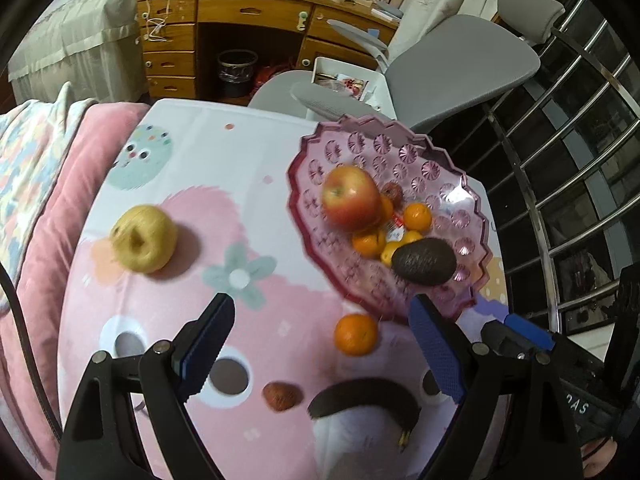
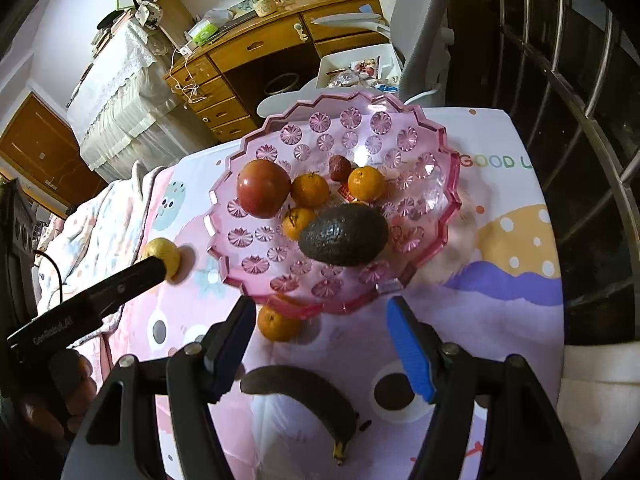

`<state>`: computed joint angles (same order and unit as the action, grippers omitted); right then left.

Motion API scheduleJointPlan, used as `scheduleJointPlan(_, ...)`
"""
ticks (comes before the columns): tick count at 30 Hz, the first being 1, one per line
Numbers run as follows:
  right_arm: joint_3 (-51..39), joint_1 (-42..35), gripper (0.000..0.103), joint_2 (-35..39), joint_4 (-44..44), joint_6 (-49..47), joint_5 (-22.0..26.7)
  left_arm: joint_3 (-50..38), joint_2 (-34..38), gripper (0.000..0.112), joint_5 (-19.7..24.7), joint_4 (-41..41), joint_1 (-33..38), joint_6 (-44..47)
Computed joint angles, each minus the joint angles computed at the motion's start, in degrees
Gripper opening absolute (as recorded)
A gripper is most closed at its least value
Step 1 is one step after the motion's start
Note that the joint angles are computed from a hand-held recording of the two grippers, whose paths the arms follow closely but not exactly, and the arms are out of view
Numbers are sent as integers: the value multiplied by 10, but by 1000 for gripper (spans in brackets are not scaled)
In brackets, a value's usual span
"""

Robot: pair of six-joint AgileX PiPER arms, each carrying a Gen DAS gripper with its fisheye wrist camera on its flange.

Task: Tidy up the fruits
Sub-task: 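Grasp the brown lychee with the left tool while the right tool grasps the black banana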

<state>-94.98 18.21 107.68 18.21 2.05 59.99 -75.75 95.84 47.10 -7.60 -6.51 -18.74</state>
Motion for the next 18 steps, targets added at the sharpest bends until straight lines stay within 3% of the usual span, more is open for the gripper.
scheduleJointPlan(9, 107, 32, 68, -70, -11, -34, -50, 104, -85, 88, 3, -1, 13, 4)
scheduleJointPlan(18, 228, 69, 68, -131, -26, -121, -141, 183, -111, 83, -5, -19, 19, 15)
